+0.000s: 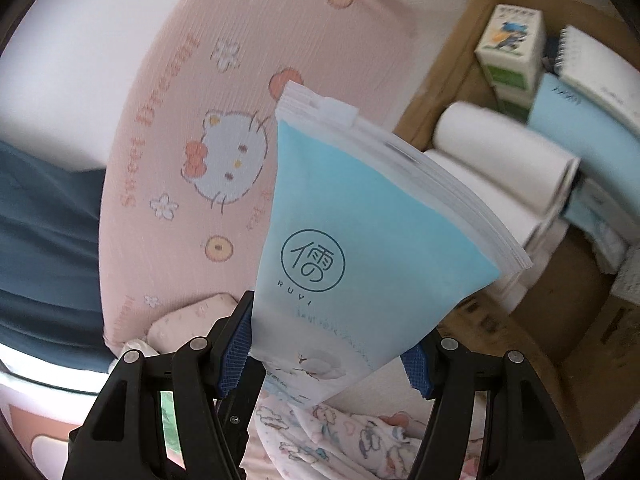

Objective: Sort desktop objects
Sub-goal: 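Lift the wipes packet with both grippers and carry it over the cardboard box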

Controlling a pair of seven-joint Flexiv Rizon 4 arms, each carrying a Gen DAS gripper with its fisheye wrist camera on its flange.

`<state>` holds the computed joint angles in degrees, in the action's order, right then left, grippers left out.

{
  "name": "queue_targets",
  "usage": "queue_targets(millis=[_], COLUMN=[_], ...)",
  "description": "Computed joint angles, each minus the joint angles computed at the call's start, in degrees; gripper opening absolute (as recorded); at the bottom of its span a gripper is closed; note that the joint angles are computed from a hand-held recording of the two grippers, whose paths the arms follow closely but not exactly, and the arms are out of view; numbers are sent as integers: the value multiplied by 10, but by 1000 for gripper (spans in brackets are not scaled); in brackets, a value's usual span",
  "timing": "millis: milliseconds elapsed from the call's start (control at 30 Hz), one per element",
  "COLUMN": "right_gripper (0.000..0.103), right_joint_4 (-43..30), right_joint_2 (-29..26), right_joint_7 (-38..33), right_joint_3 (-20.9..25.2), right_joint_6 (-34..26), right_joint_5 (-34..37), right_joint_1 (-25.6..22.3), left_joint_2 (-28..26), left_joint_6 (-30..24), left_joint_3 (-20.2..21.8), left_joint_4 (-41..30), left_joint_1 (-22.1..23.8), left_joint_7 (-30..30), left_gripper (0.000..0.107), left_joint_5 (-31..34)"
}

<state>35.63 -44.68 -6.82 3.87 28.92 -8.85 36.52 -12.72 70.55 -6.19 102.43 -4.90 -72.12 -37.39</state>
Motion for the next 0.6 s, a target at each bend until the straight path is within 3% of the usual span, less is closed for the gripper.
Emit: queue_targets(millis=[233,367,600], right_gripper=[63,63,63], right_joint_4=[178,263,306], right_joint_2=[104,157,203], right_joint_7=[35,72,99], right_joint_3=[-1,8,10], right_joint_6=[69,110,73], right_joint_5=[-22,-29,-89], right_joint_1=[-12,-27,-31], left_joint_2=[-9,-11,-29], left_joint_6=[-31,-43,-68], left_joint_3=[-6,-1,-10], left_joint_4=[-18,-37,-72], left_joint_1=[-21,-43,-61], left_joint_7=[-18,-42,-57], left_gripper=[36,36,36], left_joint_5=[37,91,128])
